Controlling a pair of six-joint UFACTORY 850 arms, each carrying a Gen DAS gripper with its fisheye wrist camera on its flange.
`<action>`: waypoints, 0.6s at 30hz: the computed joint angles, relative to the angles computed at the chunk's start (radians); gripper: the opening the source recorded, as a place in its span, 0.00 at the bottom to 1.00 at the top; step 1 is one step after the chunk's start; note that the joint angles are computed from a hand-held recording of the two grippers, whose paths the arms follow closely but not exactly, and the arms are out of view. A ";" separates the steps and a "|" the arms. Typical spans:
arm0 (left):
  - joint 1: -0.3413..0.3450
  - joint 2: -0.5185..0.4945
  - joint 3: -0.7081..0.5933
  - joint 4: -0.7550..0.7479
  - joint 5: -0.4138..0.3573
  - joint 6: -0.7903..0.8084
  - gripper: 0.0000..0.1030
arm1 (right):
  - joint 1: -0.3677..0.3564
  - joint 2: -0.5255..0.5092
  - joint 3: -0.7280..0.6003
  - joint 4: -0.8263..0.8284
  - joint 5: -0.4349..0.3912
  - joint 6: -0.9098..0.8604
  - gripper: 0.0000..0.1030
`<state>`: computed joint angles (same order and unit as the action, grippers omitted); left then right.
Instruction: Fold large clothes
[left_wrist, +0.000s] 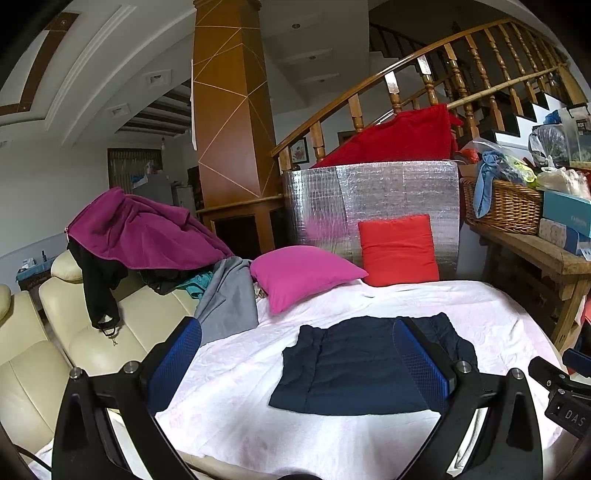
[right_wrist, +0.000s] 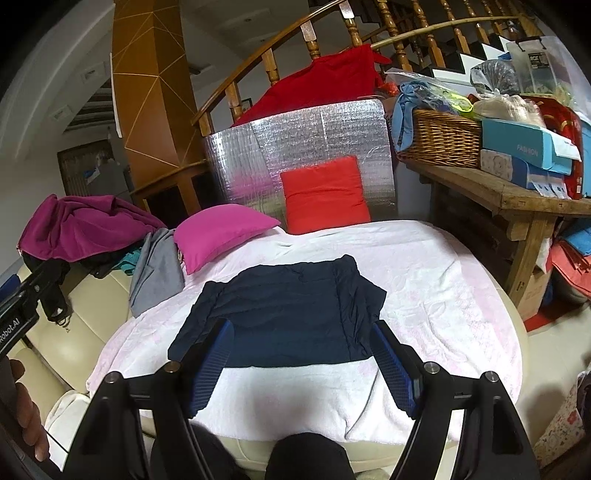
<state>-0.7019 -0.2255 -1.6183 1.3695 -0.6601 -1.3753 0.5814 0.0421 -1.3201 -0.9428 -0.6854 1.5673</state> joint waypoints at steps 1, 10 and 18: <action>0.000 0.000 0.000 0.000 0.001 0.000 1.00 | 0.000 0.001 0.001 -0.001 0.001 0.001 0.77; -0.003 -0.004 -0.001 0.001 -0.003 -0.002 1.00 | 0.001 -0.001 -0.003 0.004 0.000 -0.001 0.77; -0.003 -0.002 0.002 -0.001 -0.003 -0.002 1.00 | 0.003 -0.005 -0.008 0.010 -0.002 -0.005 0.77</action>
<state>-0.7052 -0.2277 -1.6161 1.3685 -0.6634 -1.3778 0.5840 0.0375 -1.3277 -0.9323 -0.6874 1.5619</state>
